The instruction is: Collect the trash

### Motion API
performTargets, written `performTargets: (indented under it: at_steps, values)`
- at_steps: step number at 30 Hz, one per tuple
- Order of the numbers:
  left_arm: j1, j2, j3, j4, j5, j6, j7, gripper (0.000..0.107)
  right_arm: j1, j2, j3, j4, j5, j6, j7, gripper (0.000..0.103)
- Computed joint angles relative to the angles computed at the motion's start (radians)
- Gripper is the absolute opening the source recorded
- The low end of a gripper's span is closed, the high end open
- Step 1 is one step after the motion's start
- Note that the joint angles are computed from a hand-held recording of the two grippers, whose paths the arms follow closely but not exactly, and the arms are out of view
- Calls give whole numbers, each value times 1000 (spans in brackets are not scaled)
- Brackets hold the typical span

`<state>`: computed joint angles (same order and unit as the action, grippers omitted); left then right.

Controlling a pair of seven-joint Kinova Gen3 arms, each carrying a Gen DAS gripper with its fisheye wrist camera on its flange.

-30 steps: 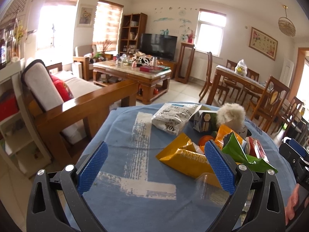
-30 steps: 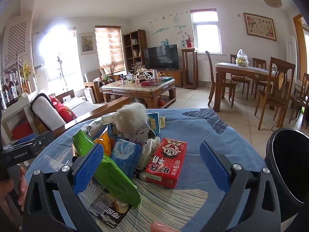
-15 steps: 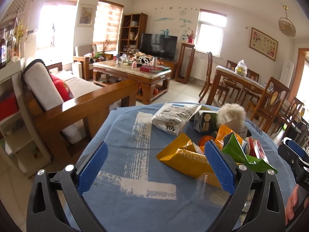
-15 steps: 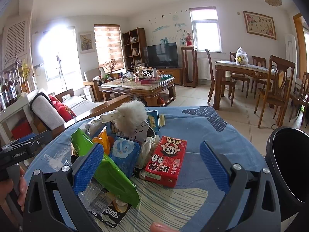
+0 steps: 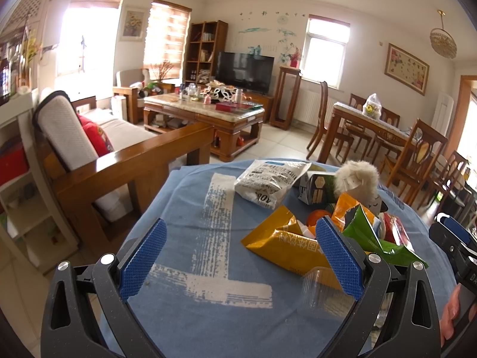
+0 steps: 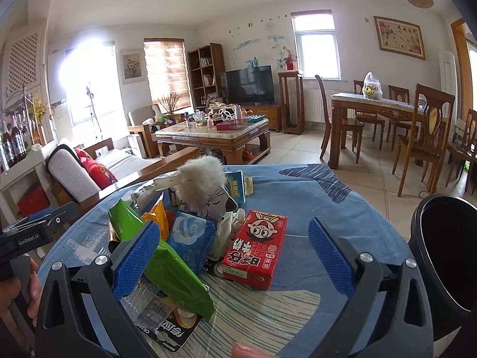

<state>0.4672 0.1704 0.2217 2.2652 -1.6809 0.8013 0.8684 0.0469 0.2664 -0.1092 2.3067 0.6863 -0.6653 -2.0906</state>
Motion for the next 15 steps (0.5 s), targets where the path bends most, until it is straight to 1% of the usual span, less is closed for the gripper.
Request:
performTargets:
  at_steps: [10, 15]
  values:
    - [-1, -1, 0, 1, -3, -1, 4, 98, -4, 3, -2, -6, -4, 9, -3, 98]
    - [-3, -2, 0, 3, -4, -5, 4, 98, 3, 6, -9, -17, 16, 23, -34, 98]
